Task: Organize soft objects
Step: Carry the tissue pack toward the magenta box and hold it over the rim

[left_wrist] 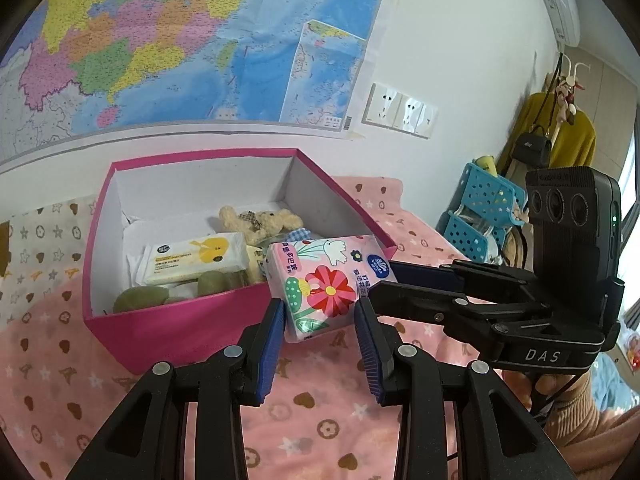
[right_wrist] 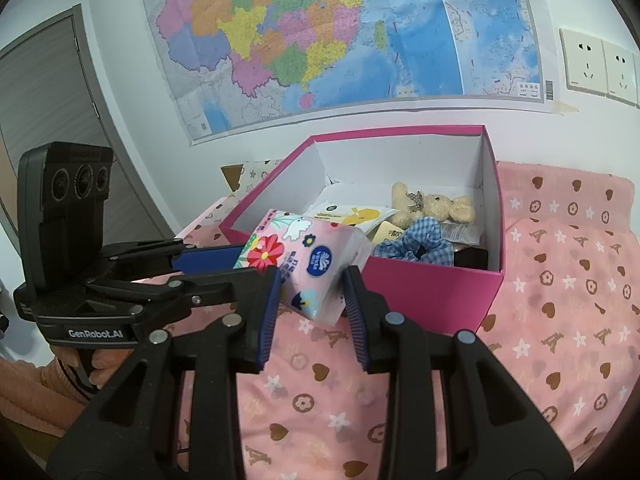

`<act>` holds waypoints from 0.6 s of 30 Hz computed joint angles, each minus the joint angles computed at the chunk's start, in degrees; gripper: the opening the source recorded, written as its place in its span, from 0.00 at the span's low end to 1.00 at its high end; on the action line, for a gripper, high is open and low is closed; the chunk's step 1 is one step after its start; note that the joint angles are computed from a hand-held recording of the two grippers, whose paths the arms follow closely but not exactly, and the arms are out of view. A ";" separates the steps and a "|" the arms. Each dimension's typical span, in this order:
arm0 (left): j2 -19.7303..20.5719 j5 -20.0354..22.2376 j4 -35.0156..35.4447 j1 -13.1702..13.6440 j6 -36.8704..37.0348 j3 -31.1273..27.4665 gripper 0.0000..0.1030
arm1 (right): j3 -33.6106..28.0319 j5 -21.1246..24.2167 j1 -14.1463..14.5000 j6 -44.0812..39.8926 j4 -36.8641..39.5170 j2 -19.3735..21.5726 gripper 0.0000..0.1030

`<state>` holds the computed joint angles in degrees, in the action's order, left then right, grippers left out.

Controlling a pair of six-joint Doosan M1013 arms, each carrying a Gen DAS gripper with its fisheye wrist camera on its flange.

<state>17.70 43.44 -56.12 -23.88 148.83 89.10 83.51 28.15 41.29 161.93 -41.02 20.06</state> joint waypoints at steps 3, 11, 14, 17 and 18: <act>0.02 -0.01 0.02 -0.03 -0.04 -0.02 0.34 | 0.02 -0.09 -0.07 0.07 -0.03 -0.03 0.35; 0.24 -0.07 0.05 -0.11 -0.10 -0.31 0.34 | -0.04 -0.21 -0.25 -0.18 0.21 -0.03 0.35; 0.23 -0.05 0.01 -0.11 -0.14 -0.29 0.34 | -0.07 -0.16 -0.20 -0.10 0.17 0.01 0.35; 0.44 -0.06 0.10 -0.14 -0.30 -0.57 0.34 | -0.08 -0.26 -0.35 -0.38 0.27 0.00 0.35; 0.57 -0.03 0.21 -0.16 -0.47 -0.77 0.34 | -0.08 -0.26 -0.35 -0.38 0.27 0.00 0.35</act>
